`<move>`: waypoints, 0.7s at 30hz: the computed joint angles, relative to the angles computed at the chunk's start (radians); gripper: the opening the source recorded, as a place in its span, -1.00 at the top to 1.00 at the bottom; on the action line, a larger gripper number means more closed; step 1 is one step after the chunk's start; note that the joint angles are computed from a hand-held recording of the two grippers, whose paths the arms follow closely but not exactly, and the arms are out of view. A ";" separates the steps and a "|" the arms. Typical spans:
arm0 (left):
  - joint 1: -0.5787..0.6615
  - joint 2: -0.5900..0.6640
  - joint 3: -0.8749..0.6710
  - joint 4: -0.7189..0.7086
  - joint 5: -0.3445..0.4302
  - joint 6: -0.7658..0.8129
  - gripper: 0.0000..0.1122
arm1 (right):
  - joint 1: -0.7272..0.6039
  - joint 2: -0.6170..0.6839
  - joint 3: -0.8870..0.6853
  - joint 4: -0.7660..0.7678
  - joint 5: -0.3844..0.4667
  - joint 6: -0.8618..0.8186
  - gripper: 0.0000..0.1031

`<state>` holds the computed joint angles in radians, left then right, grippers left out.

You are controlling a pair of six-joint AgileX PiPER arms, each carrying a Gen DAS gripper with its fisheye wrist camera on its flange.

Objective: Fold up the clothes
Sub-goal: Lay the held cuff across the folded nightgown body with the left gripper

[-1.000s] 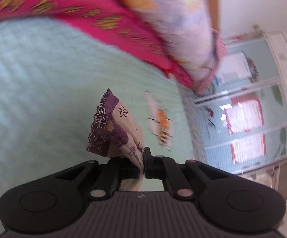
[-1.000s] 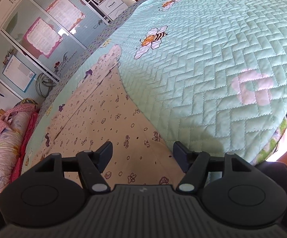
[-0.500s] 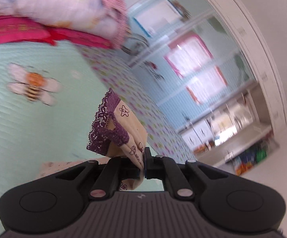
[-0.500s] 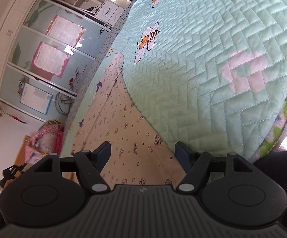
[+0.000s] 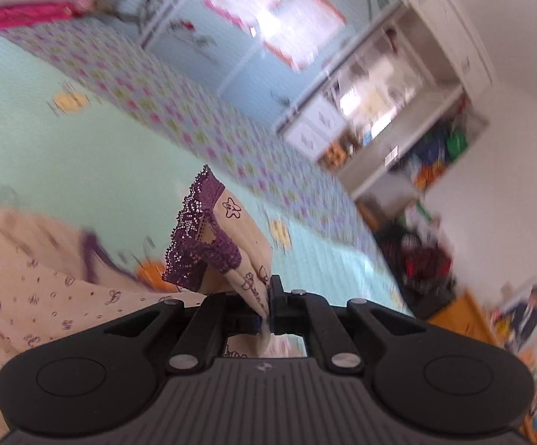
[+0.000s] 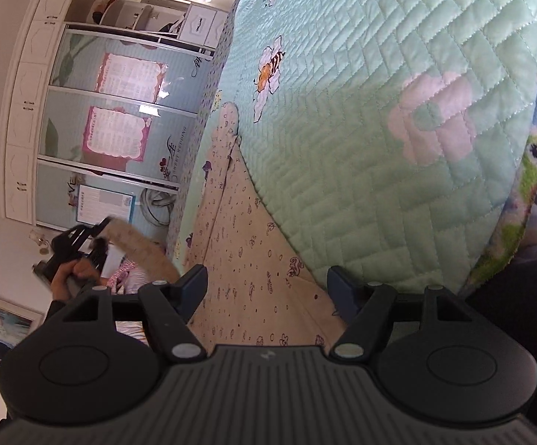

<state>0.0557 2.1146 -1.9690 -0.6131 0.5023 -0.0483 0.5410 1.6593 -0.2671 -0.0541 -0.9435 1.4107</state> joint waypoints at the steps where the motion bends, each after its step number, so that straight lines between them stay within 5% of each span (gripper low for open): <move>1: -0.026 0.035 -0.036 0.054 0.012 -0.037 0.94 | -0.012 0.006 0.007 -0.014 -0.019 0.011 -0.41; 11: -0.145 0.229 -0.136 0.337 0.051 -0.104 0.94 | -0.025 0.010 0.004 -0.035 -0.020 0.028 -0.41; 14: -0.178 0.259 -0.173 0.514 0.076 -0.229 0.89 | -0.032 0.018 0.005 -0.042 -0.033 0.035 -0.41; 17: -0.208 0.281 -0.209 0.630 0.124 -0.300 0.64 | -0.033 0.023 0.010 -0.043 -0.047 0.041 -0.41; 21: -0.246 0.237 -0.096 0.757 0.052 -0.371 -0.15 | -0.039 0.029 0.017 -0.050 -0.071 0.053 -0.41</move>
